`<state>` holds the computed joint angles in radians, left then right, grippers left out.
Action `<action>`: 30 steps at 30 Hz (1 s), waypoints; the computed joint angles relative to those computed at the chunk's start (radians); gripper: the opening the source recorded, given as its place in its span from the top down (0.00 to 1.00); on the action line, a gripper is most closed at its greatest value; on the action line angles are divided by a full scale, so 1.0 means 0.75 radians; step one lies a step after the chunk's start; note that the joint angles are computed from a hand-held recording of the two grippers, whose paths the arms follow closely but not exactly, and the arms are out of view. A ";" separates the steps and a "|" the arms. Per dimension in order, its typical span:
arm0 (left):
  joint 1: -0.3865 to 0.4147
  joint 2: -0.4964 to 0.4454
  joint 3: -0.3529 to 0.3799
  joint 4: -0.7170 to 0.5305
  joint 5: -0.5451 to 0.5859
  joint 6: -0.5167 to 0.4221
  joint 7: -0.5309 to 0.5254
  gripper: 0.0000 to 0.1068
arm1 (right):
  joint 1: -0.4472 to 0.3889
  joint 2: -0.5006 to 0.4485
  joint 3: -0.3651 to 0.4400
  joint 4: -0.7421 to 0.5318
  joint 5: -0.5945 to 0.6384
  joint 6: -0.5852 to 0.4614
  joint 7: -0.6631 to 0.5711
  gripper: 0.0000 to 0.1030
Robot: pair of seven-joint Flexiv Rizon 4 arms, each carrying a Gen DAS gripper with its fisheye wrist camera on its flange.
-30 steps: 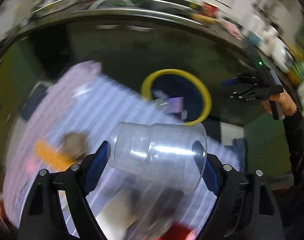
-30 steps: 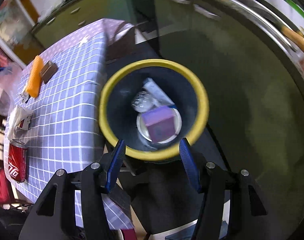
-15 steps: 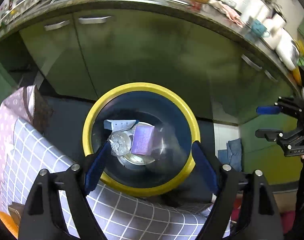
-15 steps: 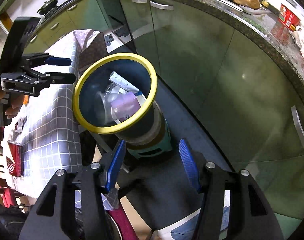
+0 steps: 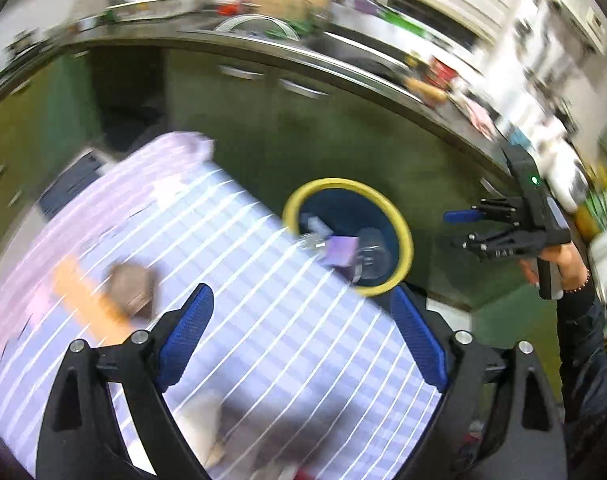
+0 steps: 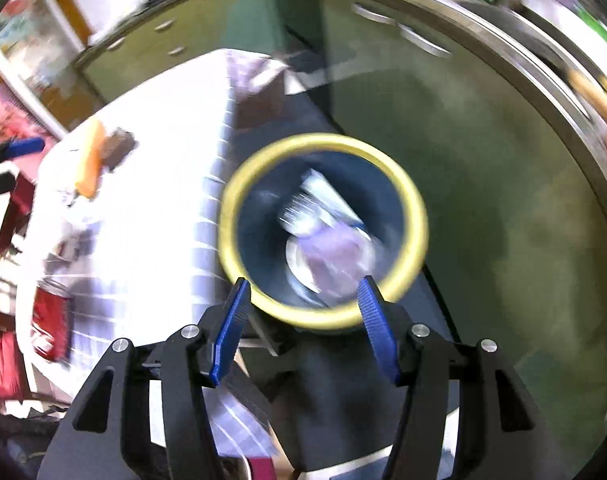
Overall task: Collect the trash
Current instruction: 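Grasp the brown square plastic container with the right gripper and lift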
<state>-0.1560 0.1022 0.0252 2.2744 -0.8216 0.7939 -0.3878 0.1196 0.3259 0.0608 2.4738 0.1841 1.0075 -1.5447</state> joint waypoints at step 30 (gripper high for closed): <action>0.410 0.193 0.273 0.200 0.089 -0.139 0.071 0.18 | 0.294 -1.042 0.241 -0.807 -0.413 0.196 -0.144 0.39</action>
